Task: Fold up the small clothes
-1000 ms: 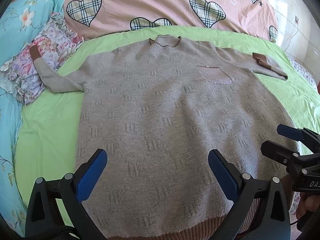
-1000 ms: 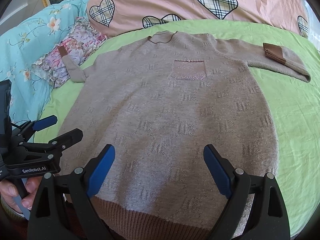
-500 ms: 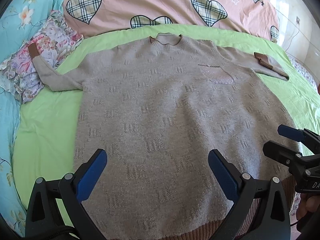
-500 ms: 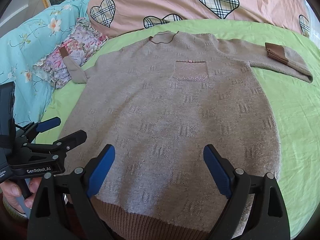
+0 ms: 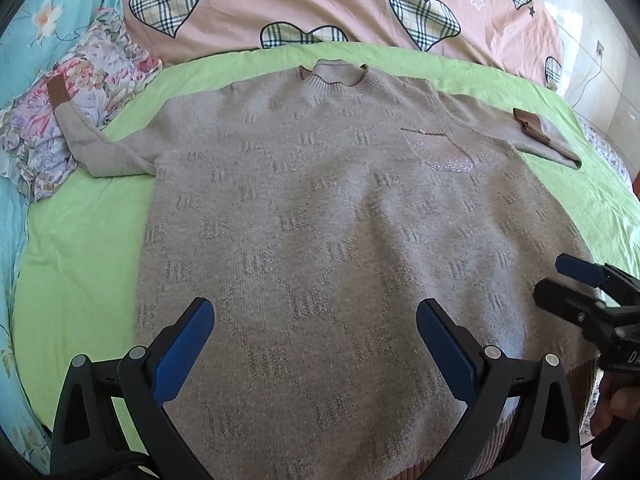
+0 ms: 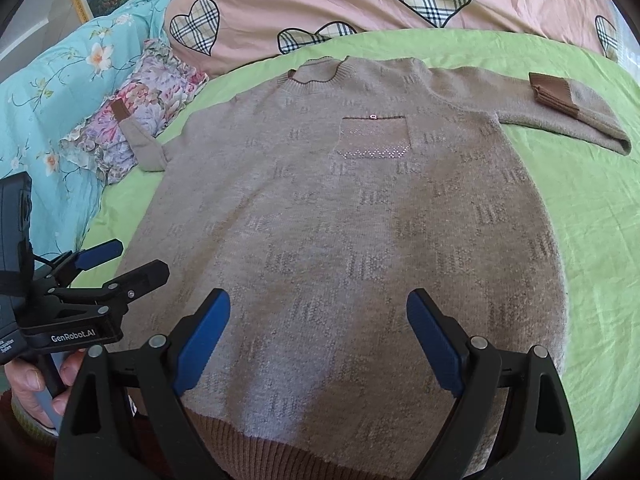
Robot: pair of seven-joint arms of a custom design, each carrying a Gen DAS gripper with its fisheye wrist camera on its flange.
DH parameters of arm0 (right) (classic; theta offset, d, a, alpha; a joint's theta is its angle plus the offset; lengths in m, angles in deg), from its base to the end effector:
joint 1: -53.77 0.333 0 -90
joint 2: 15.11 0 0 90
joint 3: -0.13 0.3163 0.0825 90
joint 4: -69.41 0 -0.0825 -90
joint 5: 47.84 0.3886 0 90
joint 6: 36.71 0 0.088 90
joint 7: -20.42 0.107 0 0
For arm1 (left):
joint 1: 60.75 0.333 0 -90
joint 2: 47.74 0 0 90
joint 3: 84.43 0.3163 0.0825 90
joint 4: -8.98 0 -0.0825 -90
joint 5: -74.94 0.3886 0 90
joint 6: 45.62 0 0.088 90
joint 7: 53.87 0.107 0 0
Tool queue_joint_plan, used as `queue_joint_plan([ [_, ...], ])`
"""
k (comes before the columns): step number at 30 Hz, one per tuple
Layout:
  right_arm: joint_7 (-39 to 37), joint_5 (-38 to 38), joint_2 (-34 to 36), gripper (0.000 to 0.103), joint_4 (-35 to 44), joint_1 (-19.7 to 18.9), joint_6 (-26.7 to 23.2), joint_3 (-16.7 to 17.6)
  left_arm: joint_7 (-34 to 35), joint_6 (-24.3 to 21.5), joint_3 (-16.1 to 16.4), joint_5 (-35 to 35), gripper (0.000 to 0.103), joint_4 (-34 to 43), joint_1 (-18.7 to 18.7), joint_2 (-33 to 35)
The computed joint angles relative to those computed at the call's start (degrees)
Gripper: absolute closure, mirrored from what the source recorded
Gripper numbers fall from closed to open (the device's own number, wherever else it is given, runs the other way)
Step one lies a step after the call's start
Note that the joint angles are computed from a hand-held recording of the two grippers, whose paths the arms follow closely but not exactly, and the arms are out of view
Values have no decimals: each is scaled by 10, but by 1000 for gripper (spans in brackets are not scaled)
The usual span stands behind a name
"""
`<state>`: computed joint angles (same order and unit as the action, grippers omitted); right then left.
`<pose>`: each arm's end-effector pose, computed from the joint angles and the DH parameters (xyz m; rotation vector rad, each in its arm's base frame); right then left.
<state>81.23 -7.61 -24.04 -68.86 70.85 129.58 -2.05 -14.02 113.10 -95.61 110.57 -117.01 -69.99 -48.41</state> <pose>0.5038 0.0935 0.4318 -1.8473 1.6116 -0.3144 0.5265 -0.2231 0.4452 -1.8332 1.8313 -0.6521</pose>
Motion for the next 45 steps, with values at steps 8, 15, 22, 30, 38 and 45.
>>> queue_joint_plan([
  [8,12,-27,20,13,41,-40,1,-14,34,-10,14,-28,2,51,3,40],
  [15,-13,-24,85,17,131,-90,3,-22,74,-40,30,-56,2,126,-3,87],
  [22,96,-182,215,30,281,-150,8,-37,88,-65,46,-71,2,194,-11,133],
  [30,144,-288,349,32,446,-192,-52,-21,123,-107,55,-104,2,270,-24,197],
  [38,174,-268,356,89,463,-246,-66,31,132,-104,62,-124,2,273,-25,210],
  [45,-53,41,311,92,448,-335,-128,216,136,-71,60,-147,2,231,-14,179],
])
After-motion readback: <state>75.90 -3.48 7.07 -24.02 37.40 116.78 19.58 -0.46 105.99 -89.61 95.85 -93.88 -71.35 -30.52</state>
